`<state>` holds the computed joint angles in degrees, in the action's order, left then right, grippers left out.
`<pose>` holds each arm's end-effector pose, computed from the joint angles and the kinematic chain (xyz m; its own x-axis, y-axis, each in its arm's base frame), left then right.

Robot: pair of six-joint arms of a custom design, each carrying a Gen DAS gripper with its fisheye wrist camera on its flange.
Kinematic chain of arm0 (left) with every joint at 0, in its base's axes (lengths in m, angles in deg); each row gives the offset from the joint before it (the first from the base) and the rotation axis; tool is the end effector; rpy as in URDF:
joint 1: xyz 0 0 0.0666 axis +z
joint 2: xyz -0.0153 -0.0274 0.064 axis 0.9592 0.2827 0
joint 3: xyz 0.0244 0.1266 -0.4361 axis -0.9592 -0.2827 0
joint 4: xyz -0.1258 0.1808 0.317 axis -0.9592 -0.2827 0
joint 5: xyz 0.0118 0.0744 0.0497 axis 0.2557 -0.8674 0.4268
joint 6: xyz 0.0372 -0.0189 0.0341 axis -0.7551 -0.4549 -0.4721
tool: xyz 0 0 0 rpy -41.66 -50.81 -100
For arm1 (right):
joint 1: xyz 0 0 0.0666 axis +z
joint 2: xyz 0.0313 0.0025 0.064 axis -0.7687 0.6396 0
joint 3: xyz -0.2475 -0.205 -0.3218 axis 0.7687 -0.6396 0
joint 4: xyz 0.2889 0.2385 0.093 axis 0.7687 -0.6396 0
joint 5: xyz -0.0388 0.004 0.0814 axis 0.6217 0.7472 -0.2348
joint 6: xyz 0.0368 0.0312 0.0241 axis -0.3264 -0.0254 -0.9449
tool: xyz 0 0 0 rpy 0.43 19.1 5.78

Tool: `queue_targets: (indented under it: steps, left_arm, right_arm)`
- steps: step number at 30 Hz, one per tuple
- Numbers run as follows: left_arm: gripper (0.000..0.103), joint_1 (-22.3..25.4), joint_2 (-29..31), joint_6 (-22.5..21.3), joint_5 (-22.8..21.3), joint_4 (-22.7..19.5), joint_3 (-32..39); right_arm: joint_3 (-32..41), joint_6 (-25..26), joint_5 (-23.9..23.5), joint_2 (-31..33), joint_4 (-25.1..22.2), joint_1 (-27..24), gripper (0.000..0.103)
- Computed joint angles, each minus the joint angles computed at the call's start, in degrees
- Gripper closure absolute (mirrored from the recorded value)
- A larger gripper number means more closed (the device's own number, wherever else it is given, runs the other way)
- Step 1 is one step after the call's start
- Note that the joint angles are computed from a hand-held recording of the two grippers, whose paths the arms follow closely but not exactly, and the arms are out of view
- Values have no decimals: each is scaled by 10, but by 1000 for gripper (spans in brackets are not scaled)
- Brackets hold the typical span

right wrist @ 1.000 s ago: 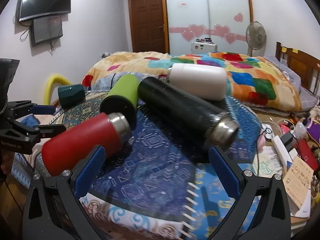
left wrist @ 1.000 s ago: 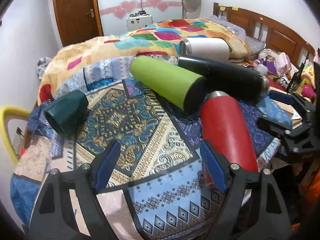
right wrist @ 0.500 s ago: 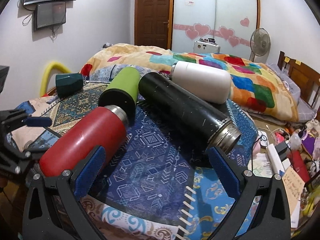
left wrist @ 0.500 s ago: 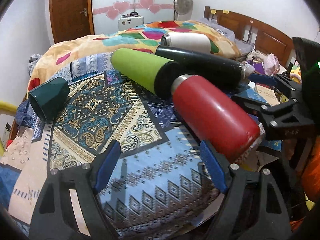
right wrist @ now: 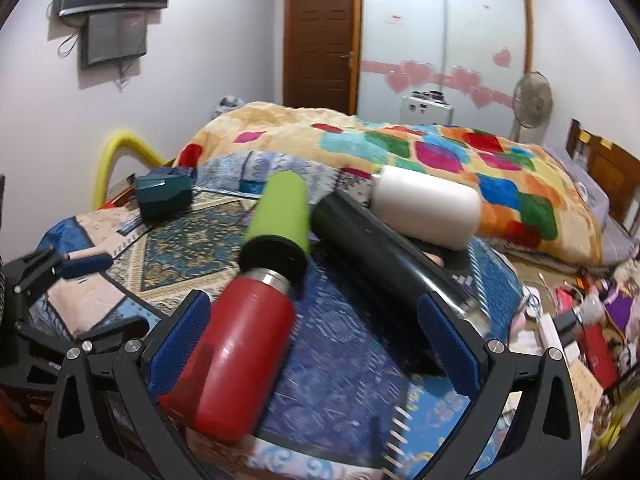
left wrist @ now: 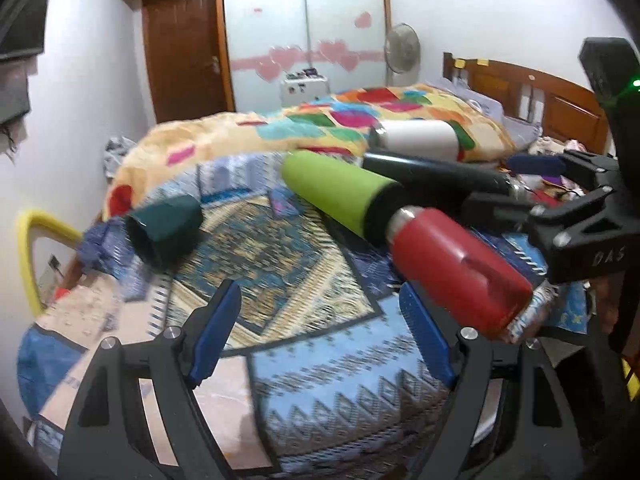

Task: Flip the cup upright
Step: 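Lift the red thermos with the right gripper and rotate its open end upward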

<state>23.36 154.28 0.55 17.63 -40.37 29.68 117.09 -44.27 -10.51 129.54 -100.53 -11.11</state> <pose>0.2611 -0.2779 0.4882 -0.5781 0.0485 -0.8145 -0.0073 0.9979 0.0647 0.3445 0.2772 0.5250 -0.4761 -0.3567 -0.8038 -0.5858 0.8104 -0.0127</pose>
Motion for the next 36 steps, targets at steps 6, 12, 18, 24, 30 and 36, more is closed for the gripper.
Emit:
queue_targets:
  steps: [6, 12, 18, 24, 30, 36]
  left_arm:
    - [21, 10, -22, -4, -8, 12, -15]
    - [21, 17, -37, -4, -3, 34, -38]
    - [21, 19, -46, 1, 0, 46, -53]
    - [20, 25, -56, 12, 9, 46, -62]
    - [20, 26, -59, 28, 11, 40, -61]
    - [15, 14, -56, 36, -3, 23, -45]
  right_arm:
    - [54, 4, -55, 54, -90, 3, 8]
    - [102, 21, -91, 90, -175, 7, 14]
    - [147, 36, -99, 129, -247, 18, 15]
    - [157, 37, -122, 142, -270, 20, 30]
    - [139, 47, -106, 121, -244, 28, 44]
    - [94, 38, -117, 79, -179, 24, 44]
